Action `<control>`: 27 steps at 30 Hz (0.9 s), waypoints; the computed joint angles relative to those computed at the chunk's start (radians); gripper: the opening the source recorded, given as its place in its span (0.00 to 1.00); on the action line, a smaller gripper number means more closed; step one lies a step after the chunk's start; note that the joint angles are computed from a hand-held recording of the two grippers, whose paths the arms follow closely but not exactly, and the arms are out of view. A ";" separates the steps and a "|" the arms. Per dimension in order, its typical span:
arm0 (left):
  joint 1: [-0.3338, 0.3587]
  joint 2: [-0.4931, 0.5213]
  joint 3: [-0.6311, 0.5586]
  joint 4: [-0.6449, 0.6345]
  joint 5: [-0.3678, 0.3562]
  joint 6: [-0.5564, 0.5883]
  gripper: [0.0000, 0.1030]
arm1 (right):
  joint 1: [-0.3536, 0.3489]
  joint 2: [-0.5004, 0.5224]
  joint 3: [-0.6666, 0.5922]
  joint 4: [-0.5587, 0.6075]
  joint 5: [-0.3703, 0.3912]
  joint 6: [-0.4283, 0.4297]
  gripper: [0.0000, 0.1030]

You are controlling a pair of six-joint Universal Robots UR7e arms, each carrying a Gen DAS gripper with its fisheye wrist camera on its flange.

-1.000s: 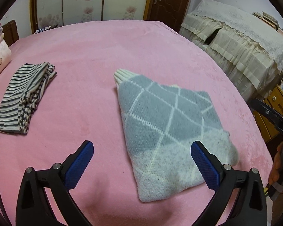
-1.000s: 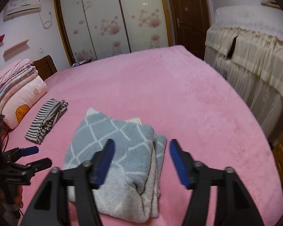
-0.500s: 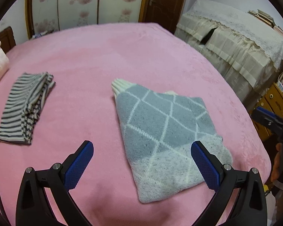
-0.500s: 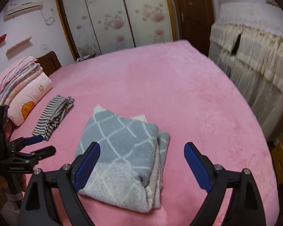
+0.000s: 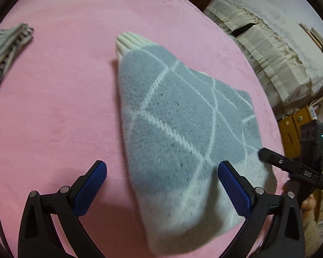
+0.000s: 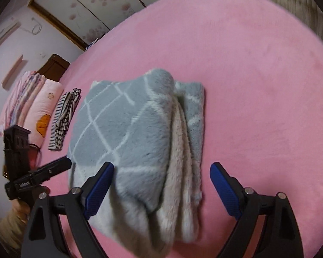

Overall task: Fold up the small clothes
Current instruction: 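Grasp the folded sweater bundle with the left tool and lift it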

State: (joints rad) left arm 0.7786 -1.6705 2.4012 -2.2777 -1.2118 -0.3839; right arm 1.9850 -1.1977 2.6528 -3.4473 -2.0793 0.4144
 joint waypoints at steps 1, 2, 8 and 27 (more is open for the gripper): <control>0.017 0.018 0.001 -0.027 -0.017 0.012 0.99 | -0.024 0.007 0.006 -0.028 0.033 -0.013 0.88; 0.030 0.032 0.004 -0.053 -0.032 0.021 0.99 | -0.049 0.015 0.011 -0.055 0.065 -0.029 0.88; 0.103 0.109 0.023 -0.199 -0.124 0.060 0.99 | -0.194 0.076 0.018 -0.163 0.228 -0.113 0.88; -0.112 0.003 0.097 -0.158 0.066 -0.119 0.58 | 0.078 0.144 -0.097 -0.071 -0.077 -0.019 0.42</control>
State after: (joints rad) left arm 0.6663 -1.6674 2.4981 -2.4357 -1.1461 -0.5030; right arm 2.0628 -1.0534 2.5560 -3.5184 -2.1566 0.3958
